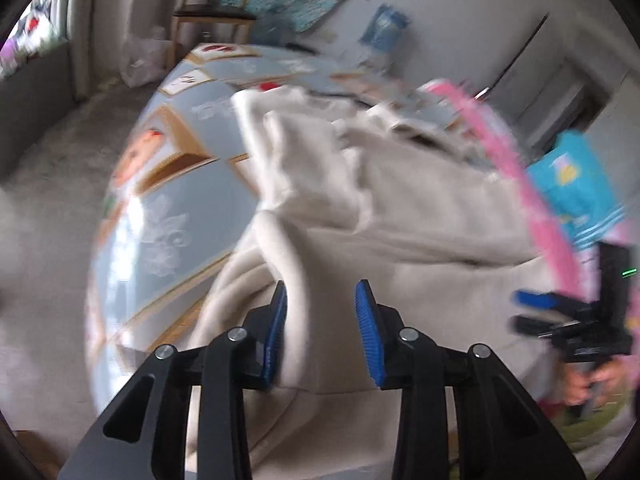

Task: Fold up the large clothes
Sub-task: 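Move both open grippers to the folded edge of the cream jacket, then grasp the jacket's folded edge with the left gripper while the right gripper grasps beside it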

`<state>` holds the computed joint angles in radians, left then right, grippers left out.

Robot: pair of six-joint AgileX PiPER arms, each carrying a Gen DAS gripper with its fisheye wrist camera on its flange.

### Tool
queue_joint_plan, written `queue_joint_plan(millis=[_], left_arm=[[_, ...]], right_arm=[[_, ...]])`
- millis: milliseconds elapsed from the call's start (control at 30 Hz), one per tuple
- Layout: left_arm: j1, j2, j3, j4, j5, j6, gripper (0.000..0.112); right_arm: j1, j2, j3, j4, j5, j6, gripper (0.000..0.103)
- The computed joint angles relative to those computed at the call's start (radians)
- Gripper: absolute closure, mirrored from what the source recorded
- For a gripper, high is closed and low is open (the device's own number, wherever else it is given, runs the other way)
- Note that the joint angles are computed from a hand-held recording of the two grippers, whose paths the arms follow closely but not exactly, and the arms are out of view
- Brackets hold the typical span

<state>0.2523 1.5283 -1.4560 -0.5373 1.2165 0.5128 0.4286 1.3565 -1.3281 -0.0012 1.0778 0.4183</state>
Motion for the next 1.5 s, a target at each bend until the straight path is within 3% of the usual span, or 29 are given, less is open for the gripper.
queue_joint_plan(millis=[33,233,400,600,667,767,967,1200,1500], left_arm=[[-0.026,-0.003,-0.001,0.058,-0.02,-0.036,0.088],[-0.141,-0.06,0.053,0.237,-0.134,-0.134,0.092],[-0.197,-0.092,0.094,0.341,-0.189,-0.174,0.092],[-0.241,-0.107,0.112,0.415,-0.221,-0.228,0.092],[-0.261,-0.109,0.113,0.448,-0.226,-0.252,0.092],[-0.269,-0.107,0.108,0.461,-0.22,-0.273,0.092],[-0.281,-0.11,0.111,0.482,-0.221,-0.296,0.092],[-0.292,-0.116,0.12,0.496,-0.229,-0.307,0.092],[-0.302,-0.124,0.132,0.513,-0.241,-0.31,0.092]], right_arm=[[0.002,0.002,-0.004,-0.002,0.004,0.001,0.026],[-0.013,-0.021,-0.013,-0.024,0.035,0.038,0.031],[-0.115,-0.167,0.043,-0.059,0.043,0.089,0.039],[-0.499,-0.294,0.086,0.107,0.065,-0.066,0.056],[-0.648,-0.289,0.092,0.229,0.06,-0.169,0.056],[-0.748,-0.254,0.096,0.338,0.054,-0.25,0.056],[-0.762,-0.217,0.116,0.365,0.028,-0.243,0.055],[-0.838,-0.229,0.148,0.462,0.091,-0.327,0.052],[-0.822,-0.214,0.125,0.401,0.059,-0.266,0.052]])
